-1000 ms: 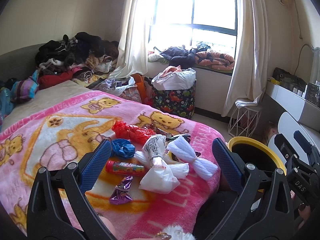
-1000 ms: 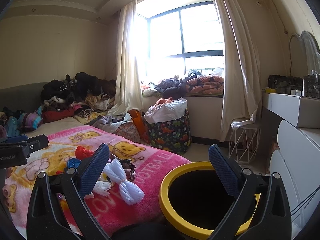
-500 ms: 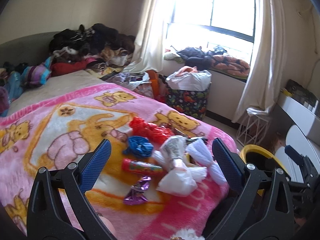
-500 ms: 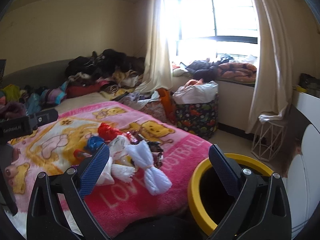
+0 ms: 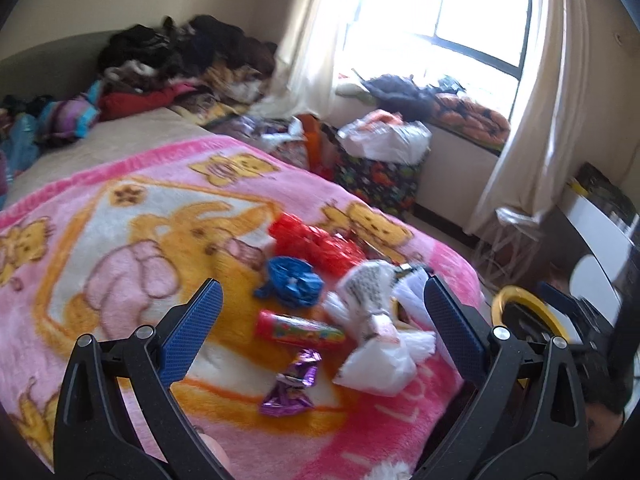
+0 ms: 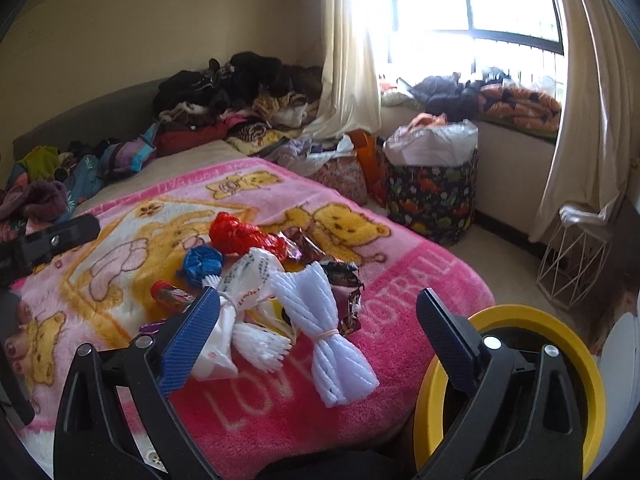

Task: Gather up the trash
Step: 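Grasp the white printed plastic bag with the left tool while the right tool grasps the white mesh net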

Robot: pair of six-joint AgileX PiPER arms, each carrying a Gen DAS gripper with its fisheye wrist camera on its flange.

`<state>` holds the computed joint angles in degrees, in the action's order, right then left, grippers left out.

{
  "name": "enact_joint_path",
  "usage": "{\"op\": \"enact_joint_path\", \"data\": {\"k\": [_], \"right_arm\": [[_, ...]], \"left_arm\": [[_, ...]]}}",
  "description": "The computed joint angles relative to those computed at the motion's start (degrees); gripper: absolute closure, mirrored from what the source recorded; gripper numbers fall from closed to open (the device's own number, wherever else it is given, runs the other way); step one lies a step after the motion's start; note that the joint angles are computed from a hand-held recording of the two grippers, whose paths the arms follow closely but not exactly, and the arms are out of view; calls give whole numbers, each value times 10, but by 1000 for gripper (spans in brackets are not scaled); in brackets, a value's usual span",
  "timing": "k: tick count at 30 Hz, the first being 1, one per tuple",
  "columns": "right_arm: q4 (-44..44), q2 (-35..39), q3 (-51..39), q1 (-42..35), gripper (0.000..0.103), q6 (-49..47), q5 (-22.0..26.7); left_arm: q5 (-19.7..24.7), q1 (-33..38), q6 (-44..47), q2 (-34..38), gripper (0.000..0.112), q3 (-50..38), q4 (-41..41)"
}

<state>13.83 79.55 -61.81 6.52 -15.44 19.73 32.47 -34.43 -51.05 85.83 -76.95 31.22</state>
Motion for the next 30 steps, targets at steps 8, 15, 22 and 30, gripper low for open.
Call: {"op": "enact_joint_path", "data": {"k": [8,15,22,30], "right_arm": [[93,111,-123,-50,35,-97,114],[79,220,-252,-52,51,-79,213],[69,299,-345,-47,63,-55,279],[126,326,-365,-57,89,-86,301]], "left_arm": [[9,9,175,77,19,-57,-172],[39,8,247,131,26,-97,-252],[70,2,257,160,34,-115,-267],[97,-5,246,174,56,-120,-263]]}}
